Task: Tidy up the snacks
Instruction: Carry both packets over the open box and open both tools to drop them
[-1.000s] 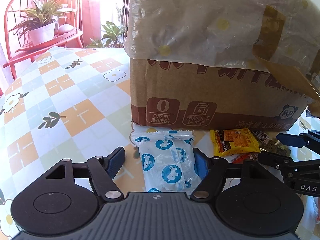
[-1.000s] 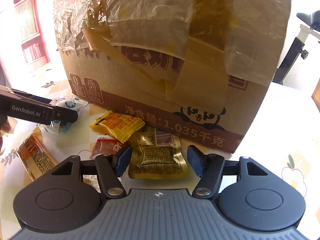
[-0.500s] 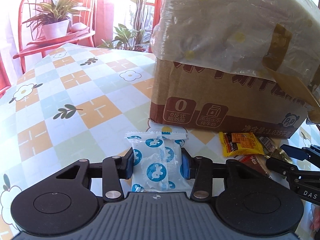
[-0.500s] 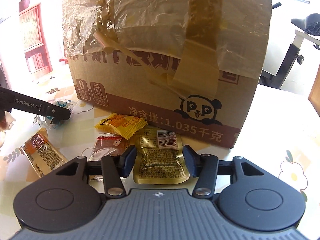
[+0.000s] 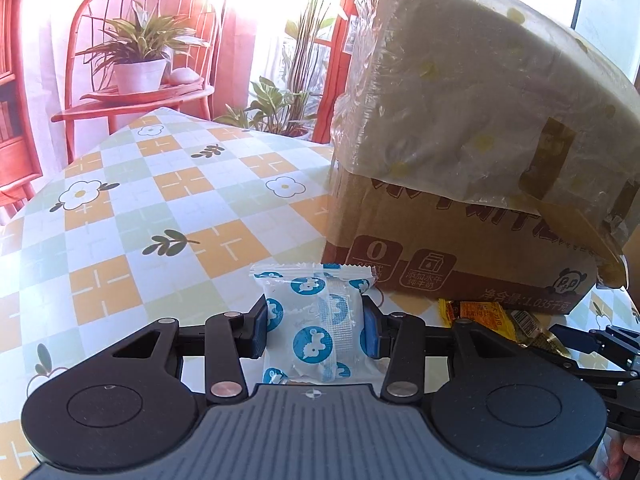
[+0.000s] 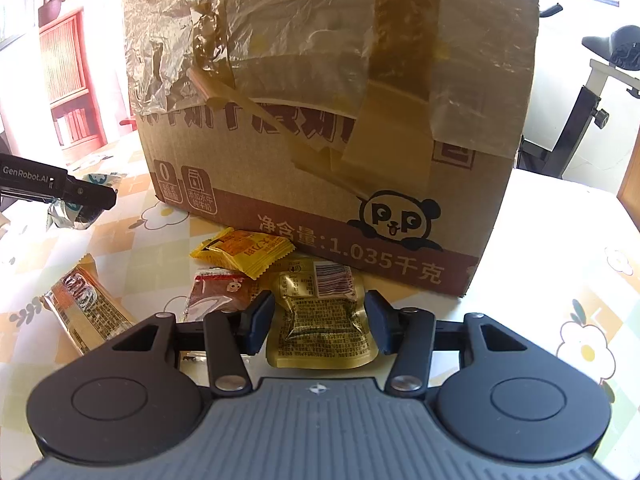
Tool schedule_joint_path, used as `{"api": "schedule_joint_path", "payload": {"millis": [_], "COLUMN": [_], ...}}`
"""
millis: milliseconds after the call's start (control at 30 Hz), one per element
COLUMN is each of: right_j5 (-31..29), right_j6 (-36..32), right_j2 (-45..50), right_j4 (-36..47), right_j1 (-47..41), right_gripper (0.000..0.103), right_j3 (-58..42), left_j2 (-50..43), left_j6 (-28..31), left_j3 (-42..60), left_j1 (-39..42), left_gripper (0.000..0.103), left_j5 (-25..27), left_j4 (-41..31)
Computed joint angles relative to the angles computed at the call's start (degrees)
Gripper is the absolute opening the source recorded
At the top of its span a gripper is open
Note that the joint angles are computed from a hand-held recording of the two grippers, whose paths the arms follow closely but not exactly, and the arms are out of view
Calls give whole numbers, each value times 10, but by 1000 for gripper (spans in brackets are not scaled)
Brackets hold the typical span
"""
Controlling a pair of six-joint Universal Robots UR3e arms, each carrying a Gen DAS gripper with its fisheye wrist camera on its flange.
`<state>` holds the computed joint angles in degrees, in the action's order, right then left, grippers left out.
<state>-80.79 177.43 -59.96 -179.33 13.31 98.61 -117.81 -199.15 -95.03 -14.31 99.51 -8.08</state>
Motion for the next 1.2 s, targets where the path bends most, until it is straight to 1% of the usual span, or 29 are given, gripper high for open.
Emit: {"api": "schedule_joint_path", "payload": {"millis": [167,300,733,1000,1200], "right_j5": [-1,4,-13,-11,-6], "right_j6": [-9,-4,-6,2,2], "right_j2": [-10,-26,-73,-125,-151], "right_j4": [35,30,23,-28,-52], "right_j1": [1,-3,-4,-12,-12], "right_gripper": [52,52,52,52,52], "right_j3": [-10,8,46,99,106], "left_j2": [10,5,27,50,61], "left_j6": [3,-1,0,6,13], "left_j3": [-8,-7,-32,-47,-49], "left_j1": [-2,-5,-8,-17,-27], "left_gripper": [47,47,47,47,47], "left_j5": [3,6,8,14,24], "left_j4": [9,18,43,57,70]}}
